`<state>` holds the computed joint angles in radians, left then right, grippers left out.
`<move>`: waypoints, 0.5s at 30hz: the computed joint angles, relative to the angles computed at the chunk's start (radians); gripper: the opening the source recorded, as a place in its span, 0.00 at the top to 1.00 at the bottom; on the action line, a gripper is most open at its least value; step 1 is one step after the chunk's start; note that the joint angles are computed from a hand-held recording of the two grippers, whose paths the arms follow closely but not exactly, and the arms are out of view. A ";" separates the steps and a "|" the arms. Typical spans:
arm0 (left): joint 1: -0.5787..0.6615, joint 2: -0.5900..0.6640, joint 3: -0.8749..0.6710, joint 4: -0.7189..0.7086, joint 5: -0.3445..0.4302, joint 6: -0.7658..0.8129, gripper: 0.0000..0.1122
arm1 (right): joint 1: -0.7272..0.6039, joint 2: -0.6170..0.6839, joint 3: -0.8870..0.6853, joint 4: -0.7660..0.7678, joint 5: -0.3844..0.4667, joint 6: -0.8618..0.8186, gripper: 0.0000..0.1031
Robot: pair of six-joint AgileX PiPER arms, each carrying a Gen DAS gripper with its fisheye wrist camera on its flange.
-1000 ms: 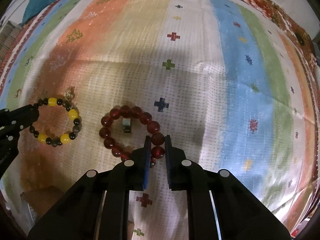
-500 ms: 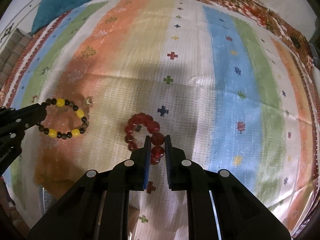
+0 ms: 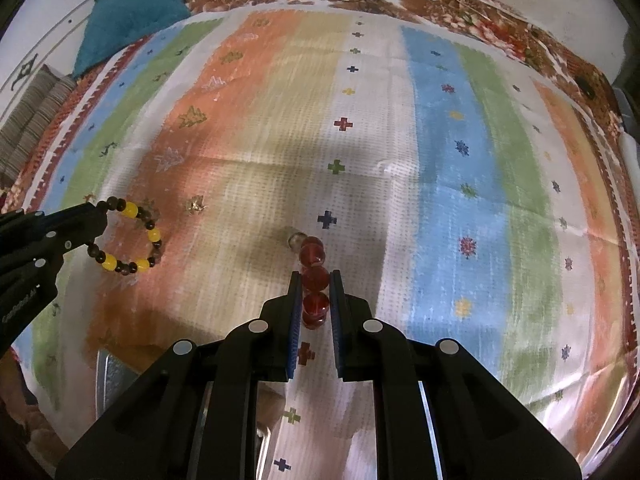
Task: Organize jewelry
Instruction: 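Lift both bracelets and carry them over the silver tin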
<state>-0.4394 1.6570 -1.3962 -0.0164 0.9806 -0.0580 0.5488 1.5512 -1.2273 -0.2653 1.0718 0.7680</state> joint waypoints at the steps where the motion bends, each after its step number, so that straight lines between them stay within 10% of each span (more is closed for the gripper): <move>1: -0.001 -0.006 0.001 -0.001 0.000 0.000 0.90 | 0.004 -0.007 0.001 -0.002 0.001 0.003 0.86; 15: -0.013 -0.112 0.035 -0.060 -0.003 0.025 0.90 | 0.107 -0.082 -0.016 -0.064 0.036 0.087 0.86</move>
